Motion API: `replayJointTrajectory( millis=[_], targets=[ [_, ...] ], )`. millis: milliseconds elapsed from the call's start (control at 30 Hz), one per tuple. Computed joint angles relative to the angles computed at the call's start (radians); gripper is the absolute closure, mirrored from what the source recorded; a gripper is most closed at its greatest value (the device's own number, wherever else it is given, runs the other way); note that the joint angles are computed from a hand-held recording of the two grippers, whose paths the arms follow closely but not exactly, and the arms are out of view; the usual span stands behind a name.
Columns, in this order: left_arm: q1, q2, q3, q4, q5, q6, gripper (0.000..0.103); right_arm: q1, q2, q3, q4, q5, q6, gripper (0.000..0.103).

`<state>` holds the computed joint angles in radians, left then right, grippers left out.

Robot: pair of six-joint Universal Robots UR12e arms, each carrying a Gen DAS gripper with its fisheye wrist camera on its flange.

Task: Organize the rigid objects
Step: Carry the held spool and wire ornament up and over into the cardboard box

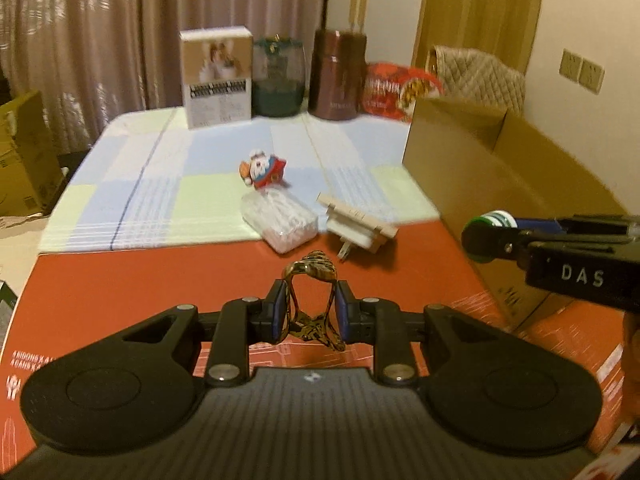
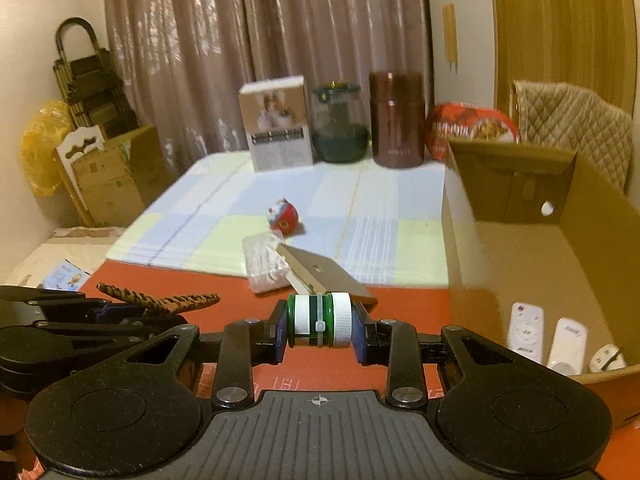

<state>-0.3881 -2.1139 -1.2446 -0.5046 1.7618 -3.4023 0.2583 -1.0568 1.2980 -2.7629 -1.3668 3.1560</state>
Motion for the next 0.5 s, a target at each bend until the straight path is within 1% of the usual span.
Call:
replayJointTrajectory(
  millis=[100, 267, 333, 500],
  targets=[
    [-0.023, 0.011, 0.000, -0.001, 0.047, -0.016, 0.082, -0.009, -0.030, 0.036, -0.053, 0.010, -0.009, 0.075],
    [-0.052, 0.021, 0.008, 0.007, 0.063, -0.030, 0.082, -0.025, -0.074, 0.094, -0.119, -0.016, -0.014, 0.075],
    [-0.062, 0.022, 0.014, 0.015, 0.063, -0.033, 0.082, -0.035, -0.089, 0.113, -0.136, -0.024, 0.001, 0.075],
    [-0.085, 0.012, 0.044, 0.024, 0.055, -0.007, 0.082, -0.057, -0.108, 0.146, -0.175, -0.046, 0.027, 0.075]
  ],
)
